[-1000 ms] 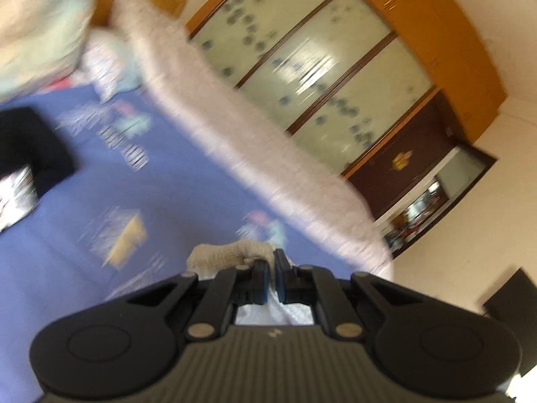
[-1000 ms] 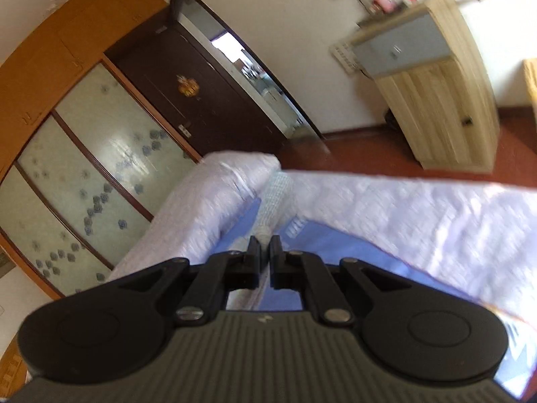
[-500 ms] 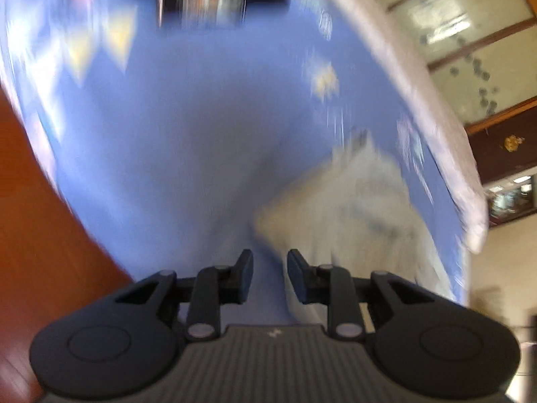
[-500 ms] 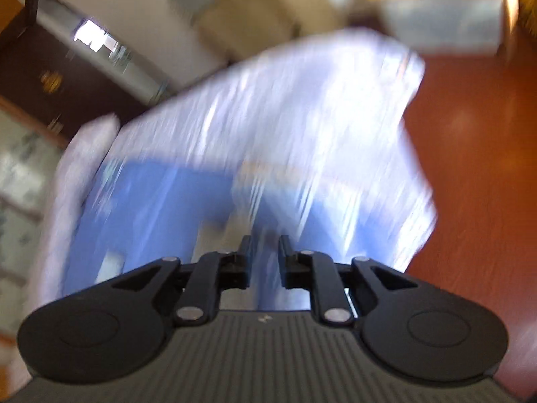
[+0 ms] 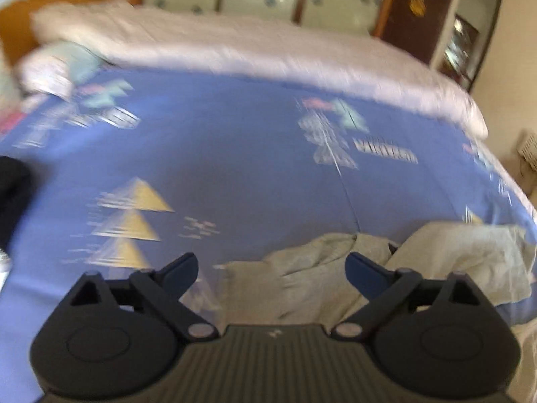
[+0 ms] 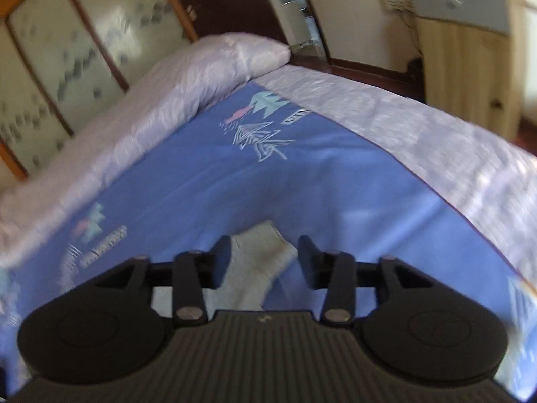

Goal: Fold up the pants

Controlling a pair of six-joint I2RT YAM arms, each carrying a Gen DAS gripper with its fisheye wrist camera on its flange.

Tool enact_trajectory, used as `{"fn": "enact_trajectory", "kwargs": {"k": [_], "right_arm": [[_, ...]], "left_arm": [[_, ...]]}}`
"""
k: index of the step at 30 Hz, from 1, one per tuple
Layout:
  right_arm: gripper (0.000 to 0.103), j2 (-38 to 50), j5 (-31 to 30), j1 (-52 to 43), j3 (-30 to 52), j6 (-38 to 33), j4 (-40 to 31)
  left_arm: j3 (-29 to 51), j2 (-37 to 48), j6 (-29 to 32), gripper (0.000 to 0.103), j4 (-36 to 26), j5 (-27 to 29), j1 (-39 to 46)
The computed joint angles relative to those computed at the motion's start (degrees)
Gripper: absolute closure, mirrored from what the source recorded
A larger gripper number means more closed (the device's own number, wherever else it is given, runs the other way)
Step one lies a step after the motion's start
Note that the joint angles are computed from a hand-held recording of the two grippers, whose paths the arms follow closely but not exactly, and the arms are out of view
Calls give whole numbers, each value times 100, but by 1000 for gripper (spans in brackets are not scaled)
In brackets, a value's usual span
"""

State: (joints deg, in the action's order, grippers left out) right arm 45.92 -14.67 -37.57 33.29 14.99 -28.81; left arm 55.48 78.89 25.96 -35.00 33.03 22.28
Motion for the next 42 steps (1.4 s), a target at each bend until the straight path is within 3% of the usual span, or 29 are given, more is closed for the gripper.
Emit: {"fn": "enact_trajectory", "kwargs": {"k": [2,4,6,8,10,11,12,13,19,20,22,25,26,28,29,30,34,36,39,42], "right_arm": [[49,1078,607,692,177,141,765],[42,2070,748,816,323,48,1401],[38,2711,926,889,421,-62,1668],[38,3401,1047,947,531,-69,1949],[39,3829,892,947,563,25,2121],[52,3898,969,1038,489,25,2206],[85,3807,1300,1272,369,-34,2346],[90,3715,1360,1418,366,-176,2324],[91,2704,1584,1072,310,703,3059],[91,2659,1490,859,367,977,3169],[90,2953,1677,707,615,1339,3177],[80,3860,1789,854,1263,1053,2434],[76,4057,1832,898,1386,1013,2233],[72,4006,2163,966,1136,1114,2457],[66,3951,2146,917,1001,1152,2611],[63,3878,2036,837,909,1189,2654],[63,3396,1534,710,752,1367,2374],[57,3298,1220,742,870,1387,2116],[54,3525,1006,938,1346,1382,1576],[54,3920,1084,1193,1868,1336,1082]], "left_arm": [[-150,273,-222,9,387,-300,-366],[-169,584,-300,25,556,-449,-570],[-348,680,-352,50,784,-580,-611],[-408,732,-358,61,888,-500,-550],[-332,720,-471,92,955,-371,-381],[-319,624,-618,99,1084,-469,-303],[-259,560,-781,99,1213,-518,-148],[-103,589,-969,99,1271,-415,122],[750,1091,-1976,101,1527,-337,1115],[623,1045,-2144,101,1860,-565,1112],[557,1167,-2323,100,2184,-876,1004],[840,1622,-2263,99,1599,-882,884],[777,1639,-2162,96,1577,-828,837],[706,1646,-1789,74,1475,-610,815],[692,1615,-1648,49,1404,-594,756],[630,1536,-1489,38,1379,-610,695],[491,1369,-778,26,1396,-658,498],[266,1163,-313,24,1590,-831,227],[-226,708,658,15,1994,-1111,-338],[-397,663,1404,16,2121,-1300,-854]]}}
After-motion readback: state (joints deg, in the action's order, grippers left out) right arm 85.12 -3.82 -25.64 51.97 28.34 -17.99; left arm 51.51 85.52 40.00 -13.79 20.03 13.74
